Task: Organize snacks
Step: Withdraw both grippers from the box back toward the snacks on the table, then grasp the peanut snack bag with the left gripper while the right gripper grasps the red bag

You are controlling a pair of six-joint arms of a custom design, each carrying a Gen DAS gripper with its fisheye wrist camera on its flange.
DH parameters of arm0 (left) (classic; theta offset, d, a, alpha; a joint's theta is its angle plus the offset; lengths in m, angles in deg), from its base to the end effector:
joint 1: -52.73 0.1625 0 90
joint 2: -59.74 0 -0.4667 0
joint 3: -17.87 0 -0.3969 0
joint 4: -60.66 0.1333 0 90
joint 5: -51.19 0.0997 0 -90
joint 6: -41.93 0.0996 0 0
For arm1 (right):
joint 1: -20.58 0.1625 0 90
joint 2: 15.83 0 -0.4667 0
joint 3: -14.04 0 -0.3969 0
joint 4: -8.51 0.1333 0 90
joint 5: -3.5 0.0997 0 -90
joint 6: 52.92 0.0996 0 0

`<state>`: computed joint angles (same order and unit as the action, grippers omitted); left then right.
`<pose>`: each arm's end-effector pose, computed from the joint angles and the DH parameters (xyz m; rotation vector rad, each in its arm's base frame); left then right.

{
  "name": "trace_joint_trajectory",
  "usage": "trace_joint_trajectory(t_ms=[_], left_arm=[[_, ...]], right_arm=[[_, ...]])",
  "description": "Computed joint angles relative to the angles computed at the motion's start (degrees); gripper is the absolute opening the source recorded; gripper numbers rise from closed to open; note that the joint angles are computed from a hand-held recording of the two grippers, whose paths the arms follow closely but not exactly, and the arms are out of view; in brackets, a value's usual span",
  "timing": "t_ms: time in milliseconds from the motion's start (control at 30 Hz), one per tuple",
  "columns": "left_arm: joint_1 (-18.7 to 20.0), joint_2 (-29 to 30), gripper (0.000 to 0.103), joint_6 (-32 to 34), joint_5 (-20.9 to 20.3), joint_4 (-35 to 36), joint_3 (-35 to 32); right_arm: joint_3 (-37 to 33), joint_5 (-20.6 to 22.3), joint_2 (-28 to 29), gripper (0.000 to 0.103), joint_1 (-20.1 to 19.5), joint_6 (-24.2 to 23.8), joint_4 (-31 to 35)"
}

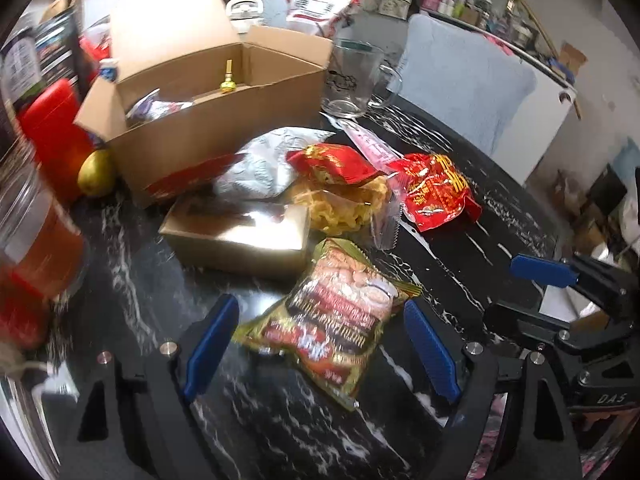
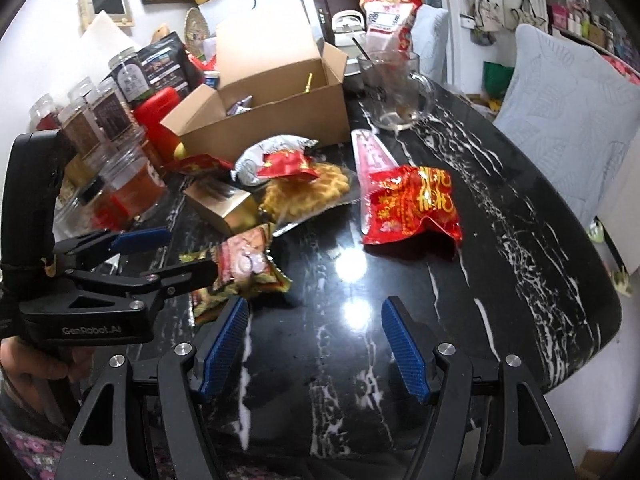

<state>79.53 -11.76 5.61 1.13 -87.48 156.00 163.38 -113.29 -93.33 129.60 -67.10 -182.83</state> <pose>-0.2617 -0.3532 0.1505 0.6523 2.4370 -0.5786 0.1994 -0.3071 0.2127 0.5890 -2.5489 0.7131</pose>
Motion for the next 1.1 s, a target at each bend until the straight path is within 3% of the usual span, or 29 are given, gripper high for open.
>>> trace_joint_trajectory(t_ms=[200,300,633,700,1000,1067,1100], left_arm=[[2.9,2.9,0.085,5.1,-3.3,-3.1,-1.4],[4.1,3.9,0.085,4.5,-4.5,-3.1,-1.9],[1.8,6.8,0.085,2.3,0.1,0.8,-1.7],[2.8,7.9,0.087,0.9,-1.0,2.2,-2.4],[1.8,9.2,0.087,-1.3,1.5,-3.1,-0.6],[1.0,9.0,0.081,-2.5,2.1,-3.7,0.1],[0.7,9.1,0.065,-2.5,2.4,-4.7,0.4]], right_arm=[[-0.8,1.3,0.1,0.070,-2.4,-0.2,1.8],[-1.1,1.9,-0.2,0.070,-3.6,-0.5,2.6],[-2.2,3.4,-0.6,0.070,-6.5,-1.3,5.3],[-2.4,3.7,-0.5,0.070,-7.0,-1.3,5.5],[-2.3,3.6,-1.4,0.070,-8.6,-1.6,4.7],[-2.2,3.6,-1.5,0.070,-8.8,-1.6,4.3],[-2.2,3.5,-1.6,0.070,-9.0,-1.6,4.0]])
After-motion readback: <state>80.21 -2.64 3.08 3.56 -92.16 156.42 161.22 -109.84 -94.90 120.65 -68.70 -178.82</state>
